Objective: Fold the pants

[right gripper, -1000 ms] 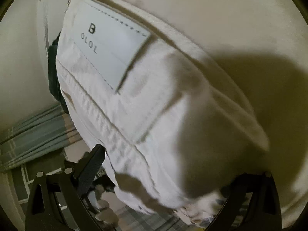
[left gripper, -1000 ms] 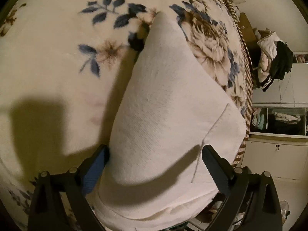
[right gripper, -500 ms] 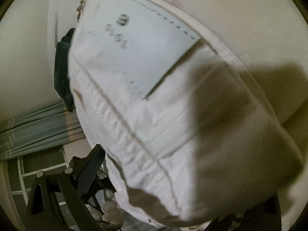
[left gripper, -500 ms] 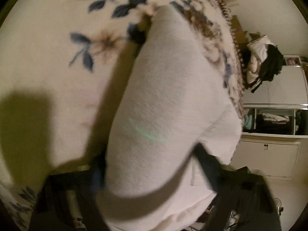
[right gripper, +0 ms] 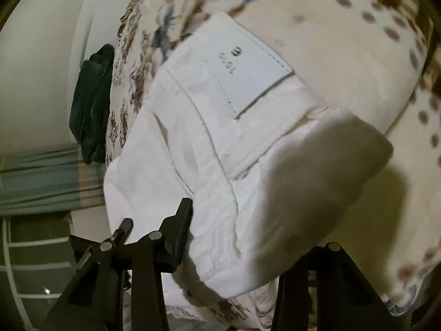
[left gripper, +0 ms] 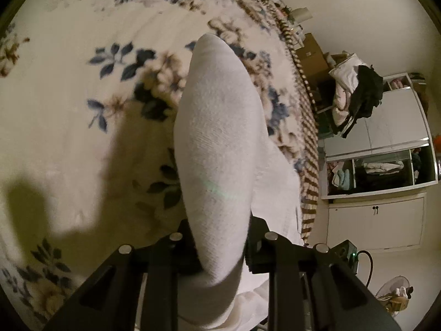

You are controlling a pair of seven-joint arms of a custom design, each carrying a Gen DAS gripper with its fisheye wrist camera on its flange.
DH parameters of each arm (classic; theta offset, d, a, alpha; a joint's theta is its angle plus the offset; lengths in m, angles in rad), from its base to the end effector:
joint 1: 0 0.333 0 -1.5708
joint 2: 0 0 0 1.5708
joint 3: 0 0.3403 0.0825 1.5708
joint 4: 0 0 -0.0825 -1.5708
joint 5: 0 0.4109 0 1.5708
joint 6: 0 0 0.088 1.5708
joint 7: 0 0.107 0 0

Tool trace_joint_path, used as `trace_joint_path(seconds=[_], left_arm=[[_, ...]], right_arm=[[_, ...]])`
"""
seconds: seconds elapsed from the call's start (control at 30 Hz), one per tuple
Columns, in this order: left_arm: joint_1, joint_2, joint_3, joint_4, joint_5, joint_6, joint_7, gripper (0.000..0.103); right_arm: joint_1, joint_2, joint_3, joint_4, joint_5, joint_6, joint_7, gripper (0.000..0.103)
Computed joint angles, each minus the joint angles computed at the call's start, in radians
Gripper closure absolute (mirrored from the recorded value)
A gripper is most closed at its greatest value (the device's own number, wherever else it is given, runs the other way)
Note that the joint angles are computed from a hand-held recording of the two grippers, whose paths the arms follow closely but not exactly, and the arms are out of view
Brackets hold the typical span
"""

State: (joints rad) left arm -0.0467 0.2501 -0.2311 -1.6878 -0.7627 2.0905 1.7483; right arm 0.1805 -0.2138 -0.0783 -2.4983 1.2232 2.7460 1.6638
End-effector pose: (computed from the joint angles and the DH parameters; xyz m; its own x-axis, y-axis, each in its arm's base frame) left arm 0.6528 -0.2069 0.4982 -0.1252 -0.7282 0.6738 -0.9902 0.0489 -0.1311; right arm 0.4837 0.0116 0.3989 -0.6303 -0.3140 -0.7101 -0.5281 0.8437 0.0957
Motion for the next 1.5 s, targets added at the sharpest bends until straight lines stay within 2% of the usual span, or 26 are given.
trace_joint_path(seconds=[0.1,0.23,0.37,0.47,0.5,0.53,0.63,0.7,0.77,0.83,0.93,0.97,1.0,1.03,1.07,1.1,1.13,1.2,1.3,1.5], left_arm=[[-0.007,0.002,-0.002,0.033,0.013,-0.007,-0.023,0.084],[-0.012,-0.01,0.001,0.039,0.046,-0.028,-0.028,0.084],[-0.015,0.036,0.005,0.051,0.079,-0.066,-0.08,0.082],[-0.022,0.081,0.008,0.069,0.143,-0.106,-0.134,0.065],[-0.021,0.09,0.006,0.068,0.151,-0.113,-0.141,0.057],[-0.019,0.097,0.001,0.065,0.149,-0.111,-0.139,0.046],[-0.016,0.106,-0.006,0.056,0.151,-0.105,-0.133,0.034],[-0.014,0.114,-0.008,0.059,0.153,-0.111,-0.138,0.031],[-0.011,0.124,-0.011,0.064,0.157,-0.119,-0.137,0.031],[-0.002,0.131,-0.014,0.062,0.142,-0.125,-0.132,0.031],[0.008,0.133,-0.017,0.049,0.112,-0.117,-0.129,0.031],[0.01,0.128,-0.018,0.039,0.103,-0.104,-0.124,0.031],[0.013,0.118,-0.02,0.024,0.089,-0.086,-0.11,0.038],[0.018,0.102,-0.025,0.007,0.068,-0.065,-0.083,0.057],[0.018,0.089,-0.026,-0.003,0.06,-0.05,-0.064,0.065],[0.017,0.073,-0.027,-0.015,0.051,-0.033,-0.043,0.077],[0.017,0.056,-0.028,-0.027,0.037,-0.021,-0.03,0.081],[0.011,0.031,-0.023,-0.035,0.026,-0.009,-0.026,0.084],[0.007,0.005,-0.015,-0.03,0.021,-0.024,-0.021,0.085],[-0.001,-0.038,0.002,-0.007,0.026,-0.068,-0.027,0.085]], right_arm=[[-0.025,-0.032,-0.006,0.01,-0.104,-0.032,0.066,0.061],[-0.027,-0.078,-0.034,-0.021,-0.119,-0.081,0.071,0.061],[-0.062,-0.052,-0.06,-0.014,-0.217,-0.209,0.102,0.052],[-0.087,-0.059,-0.054,-0.017,-0.284,-0.216,0.103,0.05],[-0.09,-0.063,-0.056,-0.023,-0.285,-0.212,0.092,0.043],[-0.089,-0.057,-0.066,-0.023,-0.275,-0.228,0.074,0.04],[-0.092,0.03,-0.085,0.008,-0.224,-0.318,0.018,0.028],[-0.105,0.083,-0.074,0.018,-0.171,-0.343,-0.029,0.026],[-0.112,0.109,-0.062,0.008,-0.01,-0.334,-0.139,0.025],[-0.12,0.12,-0.041,-0.001,0.095,-0.305,-0.212,0.019],[-0.122,0.123,-0.012,-0.008,0.164,-0.255,-0.304,0.017],[-0.12,0.114,-0.003,-0.018,0.178,-0.231,-0.33,0.018],[-0.117,0.108,0.004,-0.021,0.18,-0.209,-0.337,0.024],[-0.114,0.098,0.009,-0.024,0.182,-0.19,-0.341,0.036],[-0.111,0.09,0.012,-0.027,0.18,-0.171,-0.339,0.04],[-0.107,0.073,0.017,-0.035,0.17,-0.148,-0.325,0.05],[-0.102,0.055,0.021,-0.041,0.152,-0.124,-0.302,0.055],[-0.089,0.011,0.031,-0.059,0.111,-0.071,-0.229,0.059],[-0.07,-0.027,0.028,-0.071,0.039,-0.037,-0.134,0.062],[-0.059,-0.125,0.007,-0.08,-0.199,-0.057,0.057,0.064]])
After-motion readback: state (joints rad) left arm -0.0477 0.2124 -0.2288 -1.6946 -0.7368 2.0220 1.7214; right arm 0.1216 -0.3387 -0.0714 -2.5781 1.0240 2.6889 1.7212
